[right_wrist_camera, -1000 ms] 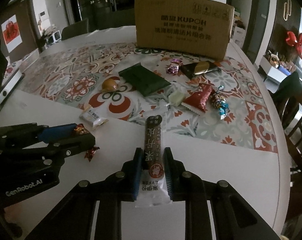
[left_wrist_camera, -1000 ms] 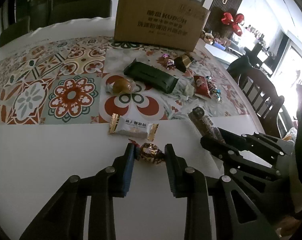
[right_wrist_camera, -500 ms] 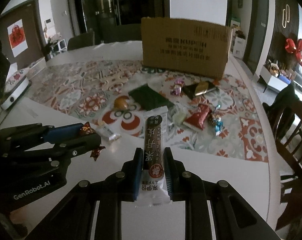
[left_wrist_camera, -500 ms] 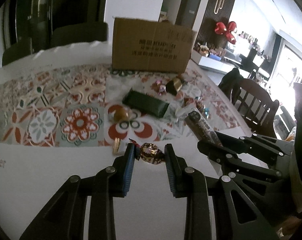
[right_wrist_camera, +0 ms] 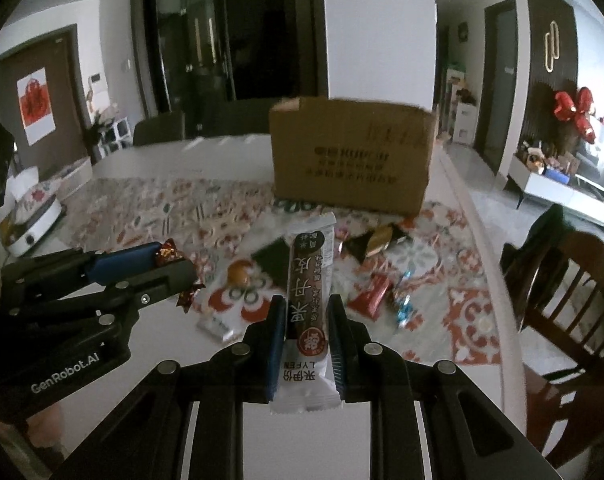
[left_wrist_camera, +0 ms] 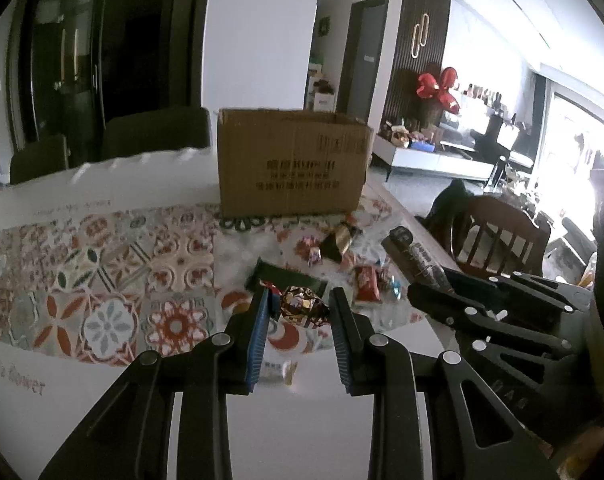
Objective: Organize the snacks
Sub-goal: 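Carry the candy and bar into the cardboard box and open both tools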
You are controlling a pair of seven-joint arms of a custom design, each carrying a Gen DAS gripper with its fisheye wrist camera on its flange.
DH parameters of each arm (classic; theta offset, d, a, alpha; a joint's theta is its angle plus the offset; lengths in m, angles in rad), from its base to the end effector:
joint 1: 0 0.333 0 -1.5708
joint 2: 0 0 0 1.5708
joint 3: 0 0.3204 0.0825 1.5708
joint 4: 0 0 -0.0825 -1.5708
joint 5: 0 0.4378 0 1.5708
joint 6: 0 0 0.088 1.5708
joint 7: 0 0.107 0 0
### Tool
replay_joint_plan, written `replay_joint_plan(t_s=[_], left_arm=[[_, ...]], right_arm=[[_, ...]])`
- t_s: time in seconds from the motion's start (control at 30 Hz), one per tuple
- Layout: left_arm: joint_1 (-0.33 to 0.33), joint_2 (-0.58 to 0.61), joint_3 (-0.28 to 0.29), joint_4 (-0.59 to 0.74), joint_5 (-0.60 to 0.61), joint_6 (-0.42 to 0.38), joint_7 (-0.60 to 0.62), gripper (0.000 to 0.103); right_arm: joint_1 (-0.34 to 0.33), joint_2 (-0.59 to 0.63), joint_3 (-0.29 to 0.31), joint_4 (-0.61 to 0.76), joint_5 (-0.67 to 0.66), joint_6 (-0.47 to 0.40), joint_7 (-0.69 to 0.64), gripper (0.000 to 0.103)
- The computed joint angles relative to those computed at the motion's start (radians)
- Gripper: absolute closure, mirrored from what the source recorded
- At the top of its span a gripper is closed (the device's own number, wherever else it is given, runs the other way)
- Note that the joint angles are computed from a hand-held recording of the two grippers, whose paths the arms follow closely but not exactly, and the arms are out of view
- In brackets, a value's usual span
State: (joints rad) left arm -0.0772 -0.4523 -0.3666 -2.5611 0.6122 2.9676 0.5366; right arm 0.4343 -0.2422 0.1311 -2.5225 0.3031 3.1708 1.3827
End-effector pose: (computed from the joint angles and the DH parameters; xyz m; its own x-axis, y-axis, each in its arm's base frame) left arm 0.4237 -0.2508 0.4690 -0.0610 -0.9918 0.1126 -0.6312 -0.0490 -0.7741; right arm 0.4572 0.2595 0.4389 0.4632 -0.8847 -0.0522 -0.5786 -0.2572 -0.7740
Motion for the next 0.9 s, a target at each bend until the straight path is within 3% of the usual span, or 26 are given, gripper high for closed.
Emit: replay_joint_plan(t_s=[0.13,0.37,0.6,0.73,0.83,0.9], left_arm=[[0.036,-0.003,-0.023,0.028,0.037,-0.002,-0.013,0.073],[0.095,0.019,-0.044,0.092,0.115,0.021,-0.047,0.073],[0.139,0.075,-0.051,0.180,0.190,0.034,-0.077,0.073],[0.154,0.114,-0.054,0.240,0.245,0.023,-0.107,0.073],[0.141,0.154,-0.034,0.287,0.278,0.011,-0.114,0.073],[0.131,0.178,-0.018,0.315,0.302,0.003,-0.123,0.073]], right_arm=[[0.025,0.000,-0.035,0.018,0.018,0.025,-0.015,0.081],[-0.008,0.013,-0.020,0.060,0.013,0.065,-0.008,0.081],[0.126,0.057,-0.163,0.139,0.074,0.074,-0.069,0.081],[0.252,0.081,-0.286,0.190,0.163,0.070,-0.155,0.081],[0.327,0.102,-0.359,0.237,0.248,0.058,-0.229,0.081],[0.339,0.121,-0.373,0.271,0.293,0.045,-0.265,0.081]])
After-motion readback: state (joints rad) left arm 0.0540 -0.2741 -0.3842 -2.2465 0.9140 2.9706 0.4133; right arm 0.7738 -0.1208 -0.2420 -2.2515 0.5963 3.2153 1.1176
